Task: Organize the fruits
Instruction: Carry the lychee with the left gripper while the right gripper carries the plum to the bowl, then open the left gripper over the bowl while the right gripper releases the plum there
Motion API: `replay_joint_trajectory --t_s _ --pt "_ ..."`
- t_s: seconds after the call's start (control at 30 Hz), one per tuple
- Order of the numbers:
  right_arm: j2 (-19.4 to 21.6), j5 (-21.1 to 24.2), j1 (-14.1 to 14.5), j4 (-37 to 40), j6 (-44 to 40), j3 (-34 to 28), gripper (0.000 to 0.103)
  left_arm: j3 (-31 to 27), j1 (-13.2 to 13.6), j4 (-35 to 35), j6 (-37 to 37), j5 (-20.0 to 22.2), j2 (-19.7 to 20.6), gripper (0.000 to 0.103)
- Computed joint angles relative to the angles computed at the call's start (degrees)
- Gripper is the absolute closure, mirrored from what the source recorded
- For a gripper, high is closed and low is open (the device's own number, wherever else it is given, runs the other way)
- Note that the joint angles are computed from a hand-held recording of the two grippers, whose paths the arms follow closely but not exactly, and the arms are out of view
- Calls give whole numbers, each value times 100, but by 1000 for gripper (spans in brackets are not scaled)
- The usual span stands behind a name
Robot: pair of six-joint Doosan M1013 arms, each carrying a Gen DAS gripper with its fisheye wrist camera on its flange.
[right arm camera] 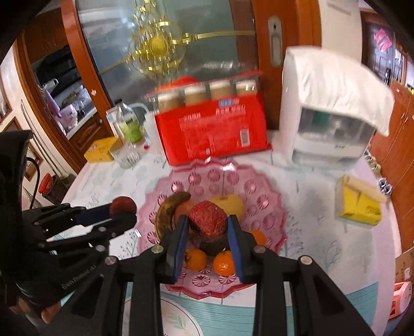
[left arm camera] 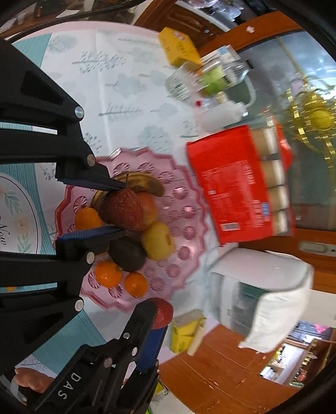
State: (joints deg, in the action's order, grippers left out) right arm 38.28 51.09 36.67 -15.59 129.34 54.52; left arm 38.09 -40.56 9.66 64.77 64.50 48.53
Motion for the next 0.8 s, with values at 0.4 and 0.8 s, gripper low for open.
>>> replay_joint_trajectory --t_s 0.4,0.8 --pt "607 396 -152 835 -555 -450 71 -611 80 -232 162 566 611 77" --pt "680 384 -180 762 -527 -551 69 -541 100 161 -35 479 557 48"
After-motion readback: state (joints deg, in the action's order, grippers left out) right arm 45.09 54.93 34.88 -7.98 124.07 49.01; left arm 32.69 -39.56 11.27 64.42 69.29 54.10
